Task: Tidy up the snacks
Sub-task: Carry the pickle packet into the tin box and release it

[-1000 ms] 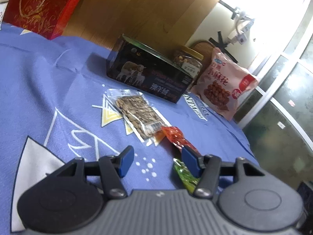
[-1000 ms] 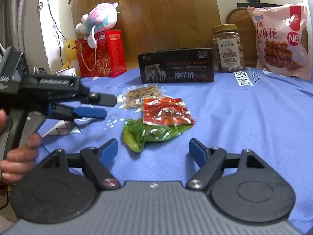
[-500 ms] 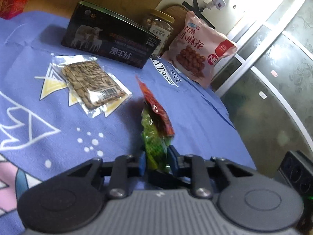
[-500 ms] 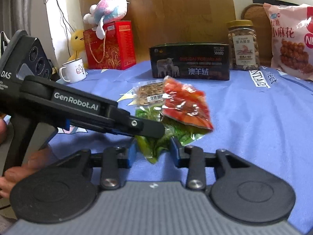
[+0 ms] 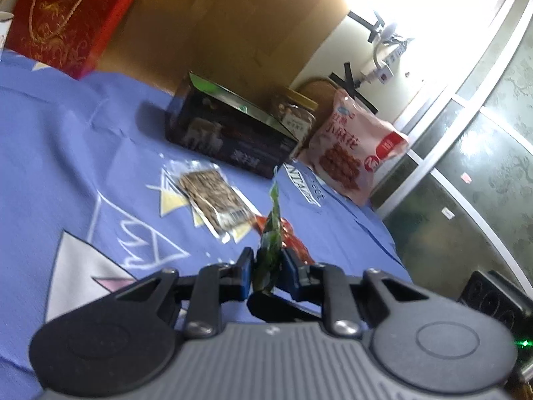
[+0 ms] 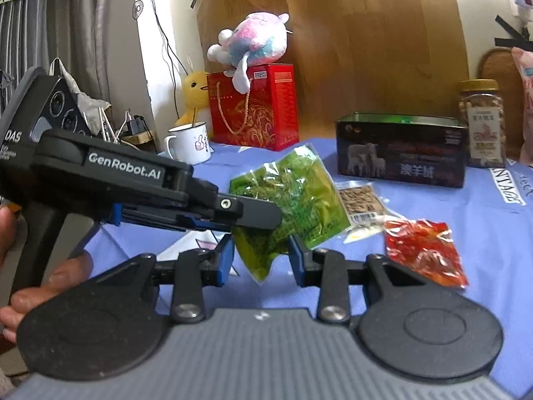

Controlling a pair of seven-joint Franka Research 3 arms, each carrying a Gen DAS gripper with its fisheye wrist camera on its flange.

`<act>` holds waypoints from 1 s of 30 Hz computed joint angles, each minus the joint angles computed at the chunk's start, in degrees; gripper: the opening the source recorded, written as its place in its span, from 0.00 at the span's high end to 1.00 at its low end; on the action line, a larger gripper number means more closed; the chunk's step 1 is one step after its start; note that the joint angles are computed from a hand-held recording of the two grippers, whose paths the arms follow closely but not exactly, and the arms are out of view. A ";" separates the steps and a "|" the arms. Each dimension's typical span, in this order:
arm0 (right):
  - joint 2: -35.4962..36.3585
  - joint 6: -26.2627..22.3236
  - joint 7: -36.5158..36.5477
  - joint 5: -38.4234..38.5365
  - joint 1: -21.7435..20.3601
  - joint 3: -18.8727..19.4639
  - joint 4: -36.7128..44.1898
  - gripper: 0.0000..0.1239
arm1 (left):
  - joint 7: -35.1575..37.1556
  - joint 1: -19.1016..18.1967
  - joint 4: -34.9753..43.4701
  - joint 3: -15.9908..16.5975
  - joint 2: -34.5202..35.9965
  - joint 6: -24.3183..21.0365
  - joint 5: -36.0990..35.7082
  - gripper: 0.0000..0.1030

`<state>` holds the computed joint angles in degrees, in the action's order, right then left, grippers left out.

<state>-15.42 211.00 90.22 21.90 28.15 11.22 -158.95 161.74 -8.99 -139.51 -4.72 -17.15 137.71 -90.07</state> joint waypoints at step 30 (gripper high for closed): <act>20.08 -2.88 -22.07 11.39 -8.03 -5.44 29.23 0.57 | -21.05 -4.71 53.40 -7.77 41.61 17.36 27.65 0.64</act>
